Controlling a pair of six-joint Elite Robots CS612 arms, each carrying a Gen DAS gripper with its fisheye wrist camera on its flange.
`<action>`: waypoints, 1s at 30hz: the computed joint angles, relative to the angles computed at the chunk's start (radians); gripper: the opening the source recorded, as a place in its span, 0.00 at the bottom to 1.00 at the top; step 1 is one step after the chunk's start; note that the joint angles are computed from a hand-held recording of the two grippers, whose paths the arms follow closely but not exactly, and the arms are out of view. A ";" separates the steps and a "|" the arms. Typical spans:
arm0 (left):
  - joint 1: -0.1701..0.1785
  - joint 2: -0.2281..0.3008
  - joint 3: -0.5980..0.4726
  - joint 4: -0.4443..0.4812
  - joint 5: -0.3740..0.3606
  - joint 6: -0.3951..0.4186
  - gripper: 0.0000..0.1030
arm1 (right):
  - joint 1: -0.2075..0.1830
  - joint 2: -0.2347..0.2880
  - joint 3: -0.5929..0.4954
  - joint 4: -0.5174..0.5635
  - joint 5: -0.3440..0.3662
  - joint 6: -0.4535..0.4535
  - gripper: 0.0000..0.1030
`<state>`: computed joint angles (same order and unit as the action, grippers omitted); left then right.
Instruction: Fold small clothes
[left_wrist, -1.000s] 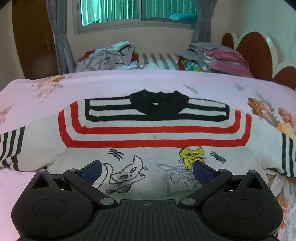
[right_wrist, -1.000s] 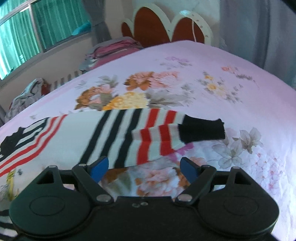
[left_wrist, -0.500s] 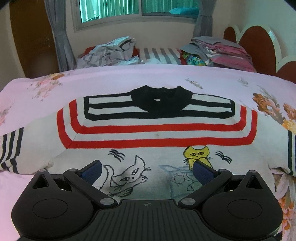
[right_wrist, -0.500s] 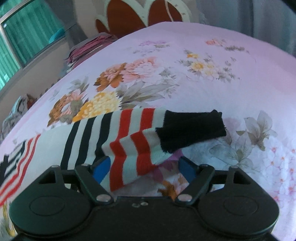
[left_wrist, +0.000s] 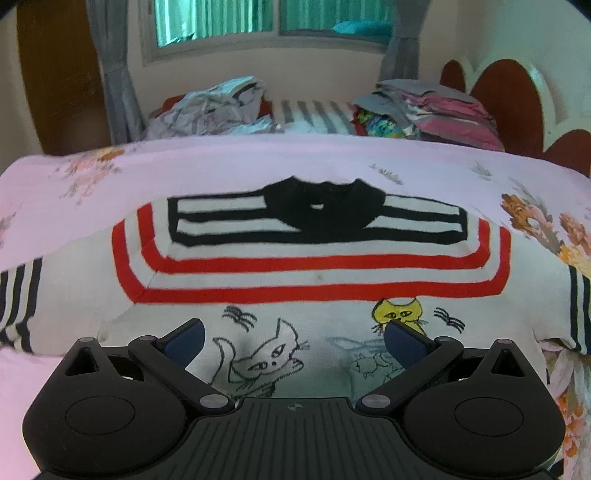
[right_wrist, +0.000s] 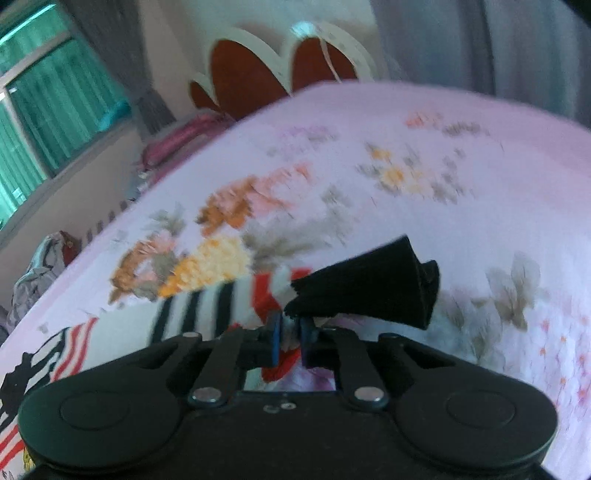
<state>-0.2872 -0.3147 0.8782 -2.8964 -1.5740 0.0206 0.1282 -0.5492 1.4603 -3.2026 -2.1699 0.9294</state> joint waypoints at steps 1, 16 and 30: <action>0.002 0.001 0.003 -0.020 -0.006 0.012 1.00 | 0.004 0.003 -0.011 -0.011 -0.005 -0.027 0.09; 0.066 0.005 -0.029 0.004 -0.050 -0.090 1.00 | 0.105 0.217 -0.509 0.039 0.307 -0.491 0.08; 0.087 0.064 -0.107 0.050 -0.239 -0.081 1.00 | 0.135 0.270 -0.625 0.234 0.491 -0.490 0.32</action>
